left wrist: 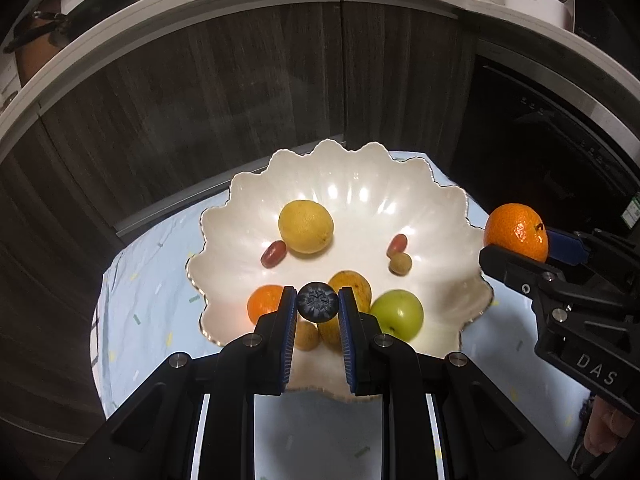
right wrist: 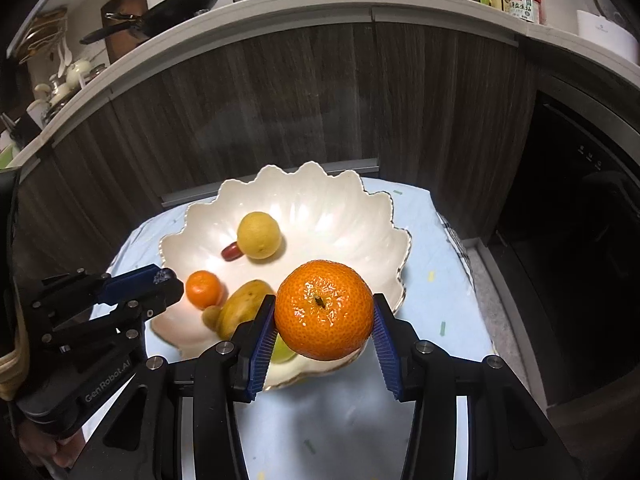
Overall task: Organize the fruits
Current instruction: 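Carry the mandarin and blueberry over the white bowl with both tools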
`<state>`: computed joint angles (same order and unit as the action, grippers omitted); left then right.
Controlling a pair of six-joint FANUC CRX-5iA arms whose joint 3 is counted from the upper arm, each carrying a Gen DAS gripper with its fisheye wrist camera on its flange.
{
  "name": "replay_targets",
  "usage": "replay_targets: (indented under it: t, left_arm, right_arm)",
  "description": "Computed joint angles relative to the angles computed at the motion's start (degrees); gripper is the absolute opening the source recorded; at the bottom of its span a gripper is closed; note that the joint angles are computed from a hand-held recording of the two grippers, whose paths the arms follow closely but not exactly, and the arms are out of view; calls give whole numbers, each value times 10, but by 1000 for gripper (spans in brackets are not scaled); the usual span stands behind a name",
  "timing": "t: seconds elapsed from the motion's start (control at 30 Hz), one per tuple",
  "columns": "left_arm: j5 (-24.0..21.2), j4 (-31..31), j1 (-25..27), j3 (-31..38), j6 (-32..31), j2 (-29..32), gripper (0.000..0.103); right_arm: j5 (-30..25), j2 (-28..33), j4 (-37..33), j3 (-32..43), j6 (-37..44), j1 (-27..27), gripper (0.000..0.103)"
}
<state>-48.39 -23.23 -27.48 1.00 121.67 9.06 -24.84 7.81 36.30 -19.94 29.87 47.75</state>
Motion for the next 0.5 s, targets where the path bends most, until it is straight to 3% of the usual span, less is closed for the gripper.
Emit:
replay_targets:
  t: [0.5]
  left_arm:
    - [2,25,29,62,-37,70,21]
  right_arm:
    - [-4,81,-115,102,130,-40,47]
